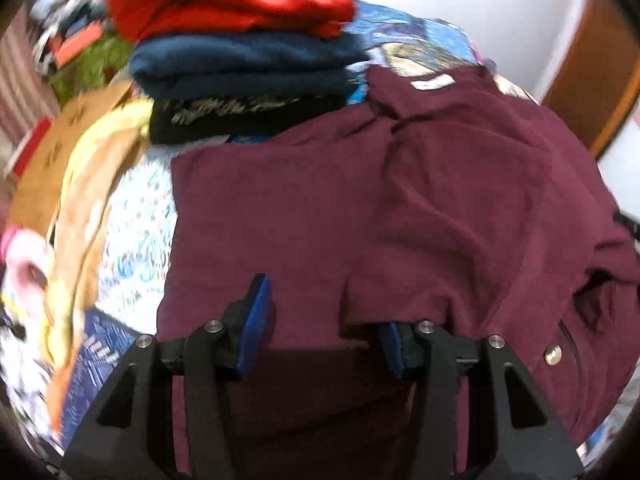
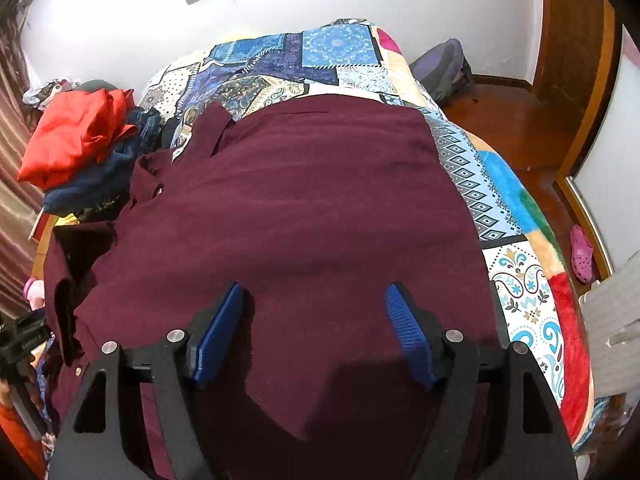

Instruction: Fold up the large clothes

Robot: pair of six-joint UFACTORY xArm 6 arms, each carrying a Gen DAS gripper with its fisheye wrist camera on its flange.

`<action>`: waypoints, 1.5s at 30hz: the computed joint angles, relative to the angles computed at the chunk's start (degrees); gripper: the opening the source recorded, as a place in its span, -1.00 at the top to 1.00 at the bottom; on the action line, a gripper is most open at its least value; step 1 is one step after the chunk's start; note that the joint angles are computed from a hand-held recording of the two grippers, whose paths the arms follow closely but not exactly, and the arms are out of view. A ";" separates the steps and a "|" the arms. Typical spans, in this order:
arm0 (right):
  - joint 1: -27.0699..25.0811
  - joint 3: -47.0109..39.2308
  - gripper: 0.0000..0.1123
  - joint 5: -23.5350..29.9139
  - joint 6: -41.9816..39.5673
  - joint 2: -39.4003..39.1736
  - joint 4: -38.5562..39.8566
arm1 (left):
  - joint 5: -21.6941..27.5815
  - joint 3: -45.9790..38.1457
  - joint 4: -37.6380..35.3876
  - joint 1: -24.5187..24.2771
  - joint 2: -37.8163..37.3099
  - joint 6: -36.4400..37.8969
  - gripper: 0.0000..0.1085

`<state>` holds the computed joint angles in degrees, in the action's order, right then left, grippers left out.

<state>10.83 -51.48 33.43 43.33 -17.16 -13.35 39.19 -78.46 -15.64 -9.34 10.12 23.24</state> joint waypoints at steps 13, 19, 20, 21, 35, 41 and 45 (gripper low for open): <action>-0.15 0.29 -0.30 -0.51 0.75 0.09 -1.56 | -1.26 -0.92 -14.68 -4.53 -3.12 12.34 0.07; -0.25 1.03 -0.32 -1.26 1.12 -0.32 -2.10 | -2.65 -7.44 -17.97 -6.51 0.20 10.73 0.07; -0.23 1.05 -0.32 -1.30 1.18 -0.33 -2.19 | -3.19 -8.90 -19.31 -6.50 1.10 10.68 0.07; -0.25 1.16 -0.32 -1.42 1.19 -0.40 -2.25 | -3.49 -10.09 -19.73 -6.46 1.67 10.09 0.08; -0.50 1.91 -0.34 -2.97 0.92 -0.57 -2.41 | 2.66 -21.48 -12.64 -1.69 9.69 4.15 0.93; -0.52 1.92 -0.37 -3.10 1.04 -0.51 -2.51 | 6.08 -14.64 -9.63 -0.38 4.23 8.81 0.66; -0.69 1.97 -0.40 -3.39 1.44 -0.39 -2.54 | 4.95 -7.27 -7.31 -0.82 -1.09 11.86 0.08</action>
